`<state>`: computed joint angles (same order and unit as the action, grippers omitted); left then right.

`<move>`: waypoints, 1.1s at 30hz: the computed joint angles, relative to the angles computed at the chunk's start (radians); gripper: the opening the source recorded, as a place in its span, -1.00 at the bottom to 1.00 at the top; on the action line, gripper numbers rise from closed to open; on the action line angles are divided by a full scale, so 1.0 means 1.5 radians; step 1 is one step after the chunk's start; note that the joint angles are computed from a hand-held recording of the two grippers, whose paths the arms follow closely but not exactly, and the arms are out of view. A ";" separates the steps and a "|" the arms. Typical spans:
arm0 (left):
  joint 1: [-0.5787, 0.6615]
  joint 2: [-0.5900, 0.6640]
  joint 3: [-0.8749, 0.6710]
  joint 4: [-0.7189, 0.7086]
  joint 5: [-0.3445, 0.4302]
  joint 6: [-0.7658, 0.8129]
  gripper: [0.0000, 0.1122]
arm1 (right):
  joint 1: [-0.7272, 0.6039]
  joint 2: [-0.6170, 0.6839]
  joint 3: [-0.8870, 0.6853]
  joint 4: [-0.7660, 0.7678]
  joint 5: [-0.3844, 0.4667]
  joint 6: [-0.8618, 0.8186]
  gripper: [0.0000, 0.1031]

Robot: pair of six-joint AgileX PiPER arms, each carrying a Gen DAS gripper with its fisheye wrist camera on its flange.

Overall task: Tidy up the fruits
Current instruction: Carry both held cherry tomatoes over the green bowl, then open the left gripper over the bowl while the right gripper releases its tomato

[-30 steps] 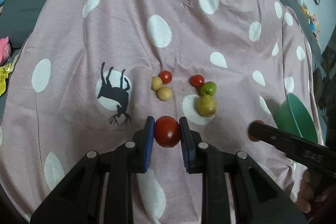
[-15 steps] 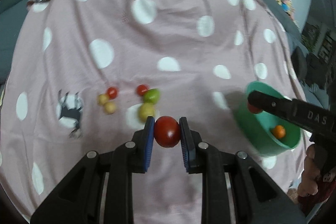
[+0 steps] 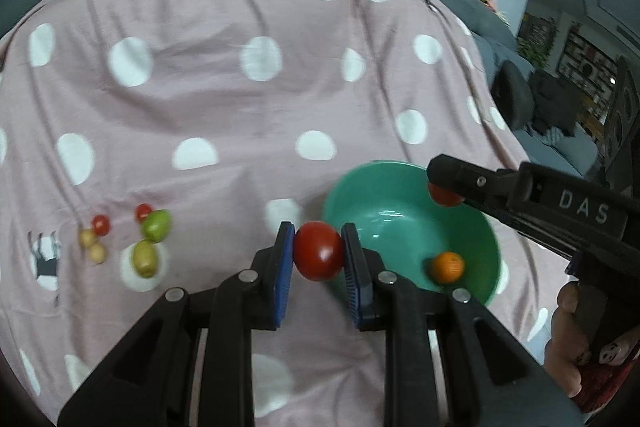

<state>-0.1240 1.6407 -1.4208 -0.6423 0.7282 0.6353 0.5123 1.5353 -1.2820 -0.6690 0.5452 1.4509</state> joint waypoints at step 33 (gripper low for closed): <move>-0.113 0.078 -0.077 0.061 0.051 -0.087 0.11 | -0.113 -0.004 0.037 0.138 0.086 -0.133 0.32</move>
